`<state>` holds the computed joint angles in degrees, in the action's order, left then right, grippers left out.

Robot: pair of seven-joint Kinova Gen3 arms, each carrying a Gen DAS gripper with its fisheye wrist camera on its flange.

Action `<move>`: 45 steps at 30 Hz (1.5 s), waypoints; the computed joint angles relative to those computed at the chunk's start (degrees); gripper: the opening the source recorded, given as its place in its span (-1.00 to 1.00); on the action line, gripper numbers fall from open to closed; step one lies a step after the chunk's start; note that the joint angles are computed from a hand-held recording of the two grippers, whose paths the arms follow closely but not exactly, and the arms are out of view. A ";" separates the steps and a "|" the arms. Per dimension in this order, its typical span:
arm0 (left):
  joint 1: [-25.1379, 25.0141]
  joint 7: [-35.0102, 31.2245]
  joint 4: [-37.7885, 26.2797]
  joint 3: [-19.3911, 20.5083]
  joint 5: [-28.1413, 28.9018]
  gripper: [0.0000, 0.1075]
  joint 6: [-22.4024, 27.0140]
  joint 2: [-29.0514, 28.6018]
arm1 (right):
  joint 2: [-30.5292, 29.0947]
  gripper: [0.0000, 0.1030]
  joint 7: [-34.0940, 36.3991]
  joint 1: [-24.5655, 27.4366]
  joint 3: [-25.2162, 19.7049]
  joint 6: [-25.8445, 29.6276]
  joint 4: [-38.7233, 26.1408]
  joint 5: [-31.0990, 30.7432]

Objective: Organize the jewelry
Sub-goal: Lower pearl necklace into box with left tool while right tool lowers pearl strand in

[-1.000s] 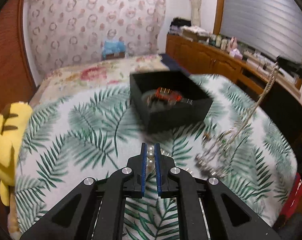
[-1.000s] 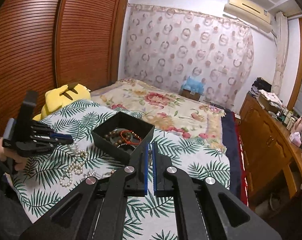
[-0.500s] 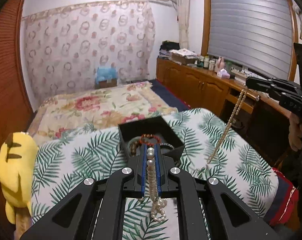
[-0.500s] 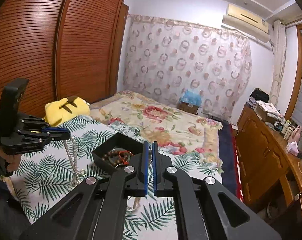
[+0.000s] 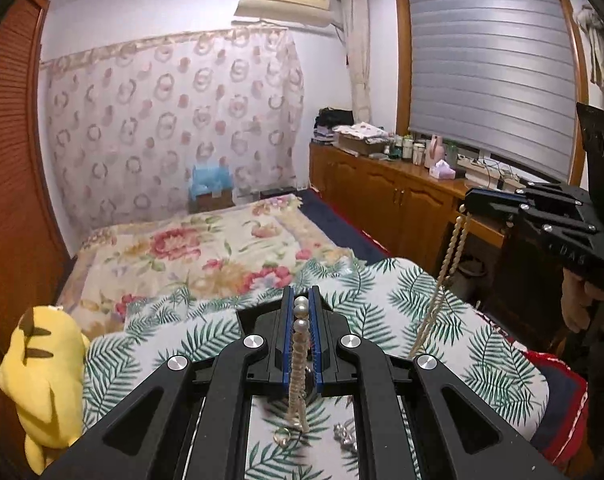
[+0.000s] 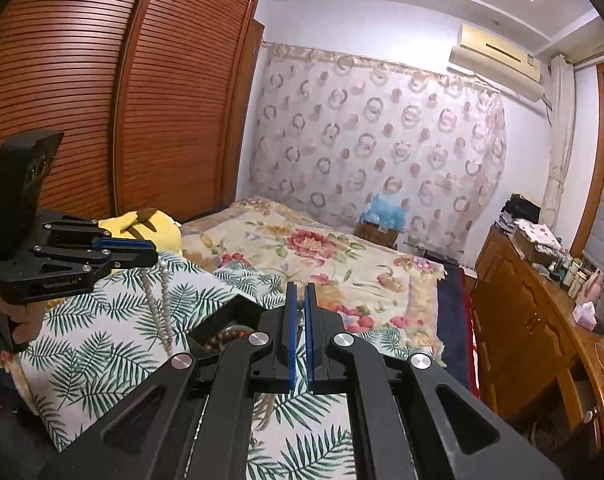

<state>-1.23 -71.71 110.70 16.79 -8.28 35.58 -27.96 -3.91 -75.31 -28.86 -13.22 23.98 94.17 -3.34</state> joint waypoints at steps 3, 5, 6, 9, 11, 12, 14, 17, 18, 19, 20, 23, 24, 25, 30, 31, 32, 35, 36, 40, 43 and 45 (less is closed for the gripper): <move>-0.73 -0.01 -1.26 0.41 -0.56 -0.88 -0.04 0.75 | 0.89 -0.92 -0.74 -0.25 -0.53 0.16 -1.53 1.04; -1.19 0.05 -2.12 0.66 -1.01 -0.88 -0.09 1.28 | 1.90 -0.92 -0.87 -0.52 -0.62 0.52 -3.23 1.37; -1.50 0.23 -2.43 0.92 -1.29 -0.88 -0.14 1.48 | 2.31 -0.92 -1.10 -0.63 -0.68 0.59 -3.83 1.66; -2.24 0.66 -3.69 1.27 -2.07 -0.88 -0.41 2.25 | 3.48 -0.92 -1.08 -0.97 -0.60 1.01 -5.61 1.33; -2.36 0.81 -4.34 0.94 -2.31 -0.88 -0.71 2.73 | 4.63 -0.92 -0.37 -1.05 -0.41 1.44 -7.18 0.12; -2.30 0.88 -4.67 0.75 -2.31 -0.88 -0.73 2.96 | 5.12 -0.92 0.76 -0.88 -0.29 1.74 -7.83 -1.41; -1.51 0.68 -5.18 -0.35 -1.74 -0.88 -1.11 3.52 | 6.20 -0.92 1.60 -0.74 -0.25 2.15 -9.12 -3.00; -1.61 0.90 -5.76 -0.57 -1.87 -0.88 -1.55 4.18 | 7.35 -0.92 0.69 -1.03 -0.24 2.18 -10.30 -2.71; -1.55 0.91 -5.98 -0.70 -1.88 -0.88 -1.61 4.51 | 7.68 -0.92 0.81 -0.94 -0.25 2.16 -10.61 -3.13; -1.58 1.12 -5.96 -0.56 -1.96 -0.88 -1.56 4.45 | 8.10 -0.92 1.32 -0.68 -0.33 2.14 -10.99 -4.10; -1.48 1.15 -6.27 -0.71 -1.91 -0.88 -1.55 4.82 | 8.50 -0.92 1.73 -0.47 -0.39 2.11 -11.31 -4.88; -1.44 1.68 -6.44 -1.13 -1.91 -0.88 -2.44 5.45 | 9.70 -0.92 2.30 -0.05 -0.56 2.44 -12.51 -6.59; -1.39 1.84 -6.40 -1.26 -1.87 -0.88 -2.82 5.57 | 9.94 -0.92 2.51 0.09 -0.61 2.44 -12.70 -7.06; -1.20 1.85 -6.36 -1.61 -1.70 -0.88 -3.22 5.76 | 10.33 -0.92 2.68 0.18 -0.68 2.51 -13.06 -7.49; -0.02 1.38 -6.02 -3.62 -0.33 -0.88 -4.50 6.82 | 11.85 -0.92 2.11 -0.10 -0.73 2.54 -14.10 -7.54; -0.08 1.39 -5.89 -3.56 -0.39 -0.88 -4.55 7.08 | 12.20 -0.92 2.44 0.09 -0.87 2.72 -14.42 -7.90; -0.52 1.76 -5.38 -3.15 -0.73 -0.88 -4.93 7.21 | 12.58 -0.92 2.48 0.11 -0.93 2.84 -14.64 -8.06; -0.68 1.98 -4.58 -3.33 -1.01 -0.88 -5.58 8.30 | 13.89 -0.92 2.31 -0.05 -0.91 3.34 -15.46 -8.06; -0.97 2.38 -4.28 -3.16 -1.24 -0.88 -5.73 8.73 | 14.27 -0.92 1.90 -0.32 -0.76 3.43 -15.73 -7.65; -0.55 2.51 -4.07 -4.37 -1.26 -0.88 -6.30 9.86 | 15.64 -0.92 0.31 -1.11 -0.34 3.29 -16.55 -6.23; -0.51 2.54 -4.55 -4.82 -1.52 -0.88 -6.71 9.83 | 16.06 -0.92 0.09 -0.89 -0.61 3.12 -16.97 -6.41; -0.56 2.39 -5.09 -5.05 -1.76 -0.88 -6.93 9.90 | 16.68 -0.92 0.12 -0.63 -0.75 3.44 -17.93 -6.66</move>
<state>-1.79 -69.32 105.61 11.74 -10.04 28.65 -18.06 12.78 -75.19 -29.49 -13.97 27.42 76.25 -10.00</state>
